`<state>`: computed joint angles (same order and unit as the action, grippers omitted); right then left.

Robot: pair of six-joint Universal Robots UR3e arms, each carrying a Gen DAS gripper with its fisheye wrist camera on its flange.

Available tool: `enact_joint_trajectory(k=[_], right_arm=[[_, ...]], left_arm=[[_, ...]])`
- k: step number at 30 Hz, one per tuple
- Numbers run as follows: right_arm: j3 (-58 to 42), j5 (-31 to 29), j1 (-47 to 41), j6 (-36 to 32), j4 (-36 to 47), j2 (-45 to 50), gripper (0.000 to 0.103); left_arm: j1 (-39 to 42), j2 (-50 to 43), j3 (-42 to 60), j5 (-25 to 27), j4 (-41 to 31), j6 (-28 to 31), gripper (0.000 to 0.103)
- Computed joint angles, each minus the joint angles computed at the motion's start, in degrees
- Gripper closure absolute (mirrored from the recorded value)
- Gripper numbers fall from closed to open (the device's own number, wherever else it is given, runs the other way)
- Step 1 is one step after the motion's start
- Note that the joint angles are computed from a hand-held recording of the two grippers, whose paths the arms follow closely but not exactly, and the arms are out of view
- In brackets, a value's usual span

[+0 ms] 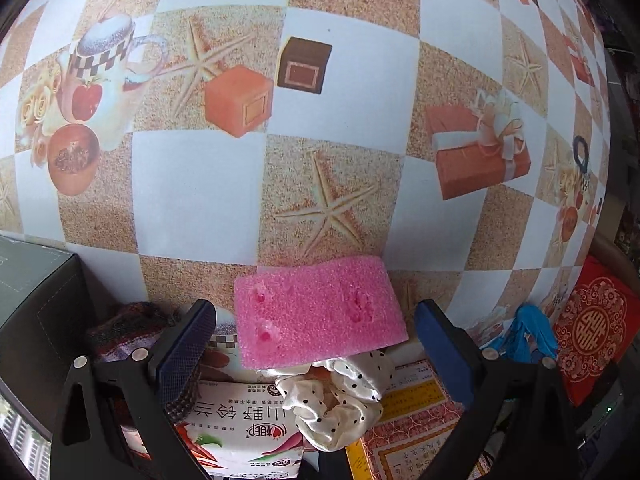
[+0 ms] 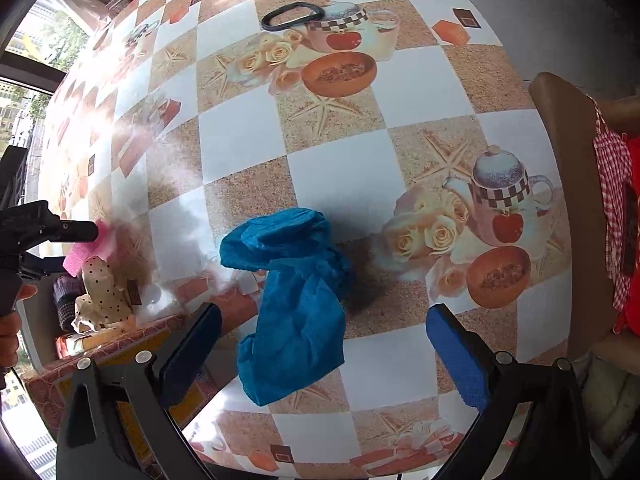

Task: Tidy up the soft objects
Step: 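Grasp the pink foam sponge with the left tool while the right tool grasps the blue cloth, then carry the pink sponge and blue cloth with both tools toward the white box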

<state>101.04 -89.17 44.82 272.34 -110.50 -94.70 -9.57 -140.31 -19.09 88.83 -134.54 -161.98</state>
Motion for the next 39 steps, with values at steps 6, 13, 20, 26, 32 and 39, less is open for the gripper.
enact_joint_trajectory(k=[6,13,20,26,32,39], right_arm=[[-2.4,2.2,-3.4,-6.2,-1.1,7.2,0.0],[-7.7,3.6,-4.6,-10.2,2.7,13.9,0.0],[-10.1,5.1,-5.2,-11.1,0.6,17.3,0.004],[-16.2,0.4,-2.1,-12.9,5.4,18.6,0.065],[-7.8,0.1,-1.9,-8.2,-3.7,12.9,0.069],[-6.3,-1.5,-1.1,-4.8,-3.6,7.8,0.069]], left_arm=[[-3.6,4.2,-12.7,3.5,8.6,-2.2,0.005],[-5.2,9.0,-23.8,5.8,16.9,-1.8,0.007],[-5.9,13.8,-27.7,5.0,21.6,1.9,0.027],[-6.6,19.5,-31.9,3.7,25.7,3.9,0.028],[-7.4,24.2,-32.3,1.1,26.8,5.4,0.028],[-8.9,30.6,-35.7,0.5,28.9,7.9,0.028]])
